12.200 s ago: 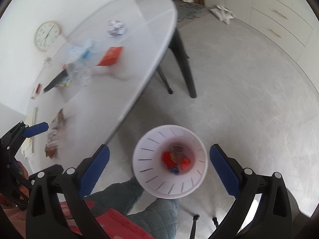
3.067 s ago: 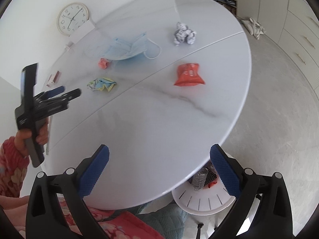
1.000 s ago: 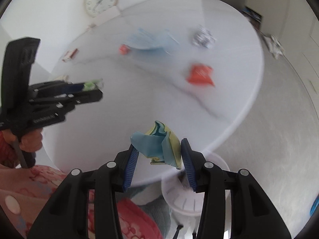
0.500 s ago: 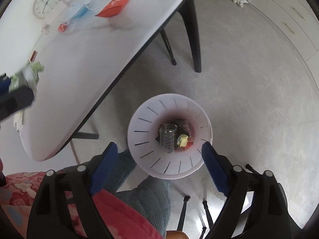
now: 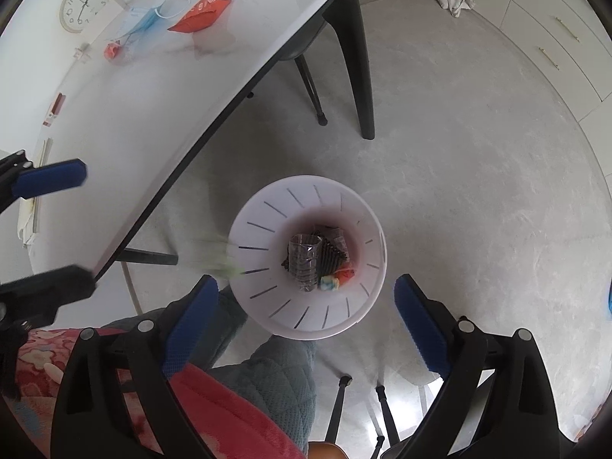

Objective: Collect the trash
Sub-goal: 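Carry both papers over the white bin and open both grippers, then grasp the red snack packet with the right gripper while the left grasps the blue mask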

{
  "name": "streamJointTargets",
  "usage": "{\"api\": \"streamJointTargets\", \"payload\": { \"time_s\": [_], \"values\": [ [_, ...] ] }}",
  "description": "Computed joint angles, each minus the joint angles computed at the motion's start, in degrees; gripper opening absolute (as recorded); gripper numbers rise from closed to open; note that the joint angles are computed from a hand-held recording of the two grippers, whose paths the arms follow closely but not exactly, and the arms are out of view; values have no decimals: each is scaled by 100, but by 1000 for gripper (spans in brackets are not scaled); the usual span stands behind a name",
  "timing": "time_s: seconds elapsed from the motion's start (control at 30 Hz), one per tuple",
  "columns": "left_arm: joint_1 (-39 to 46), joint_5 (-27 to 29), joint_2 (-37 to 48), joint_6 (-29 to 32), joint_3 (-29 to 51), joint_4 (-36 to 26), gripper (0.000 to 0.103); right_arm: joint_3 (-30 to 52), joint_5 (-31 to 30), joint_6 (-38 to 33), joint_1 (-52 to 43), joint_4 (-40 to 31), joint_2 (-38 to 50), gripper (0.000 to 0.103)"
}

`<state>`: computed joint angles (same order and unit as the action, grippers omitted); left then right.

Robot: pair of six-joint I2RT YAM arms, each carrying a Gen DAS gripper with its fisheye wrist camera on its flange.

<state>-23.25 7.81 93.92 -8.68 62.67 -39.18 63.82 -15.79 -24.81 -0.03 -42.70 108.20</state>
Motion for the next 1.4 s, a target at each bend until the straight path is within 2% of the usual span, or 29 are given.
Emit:
{"api": "streamJointTargets", "payload": {
  "time_s": [0.1, 0.17, 0.5, 0.67, 0.8, 1.03, 1.2, 1.33, 1.4],
  "values": [
    [-3, -210, -155, -4, -30, 42, 91, 8, -11, 28, -4, 15, 7, 93],
    [57, -321, -273, 6, -60, 28, 93, 8, -36, 45, 24, 3, -14, 93],
    [793, -507, -786, 77, -165, -263, 95, 78, -94, 218, 435, -19, -131, 93],
    [1535, -545, -1085, 273, -240, -329, 95, 409, -274, 466, 786, -130, -152, 93],
    [2500, -422, -1169, 460, -168, -396, 95, 882, -337, 711, 1219, -138, -16, 93],
    [3905, -441, -957, 1106, 49, -345, 95, 2306, -223, 1479, 1925, -86, 880, 93],
    [4532, -319, -578, 1440, 306, -332, 95, 3859, 84, 2361, 2161, -289, 1997, 93],
    [4716, -252, -369, 1645, 437, -300, 95, 5255, 280, 2859, 2228, -783, 2961, 93],
    [4722, -235, -271, 1705, 500, -275, 95, 5885, 412, 2977, 2284, -1086, 3361, 84]
  ]
}}
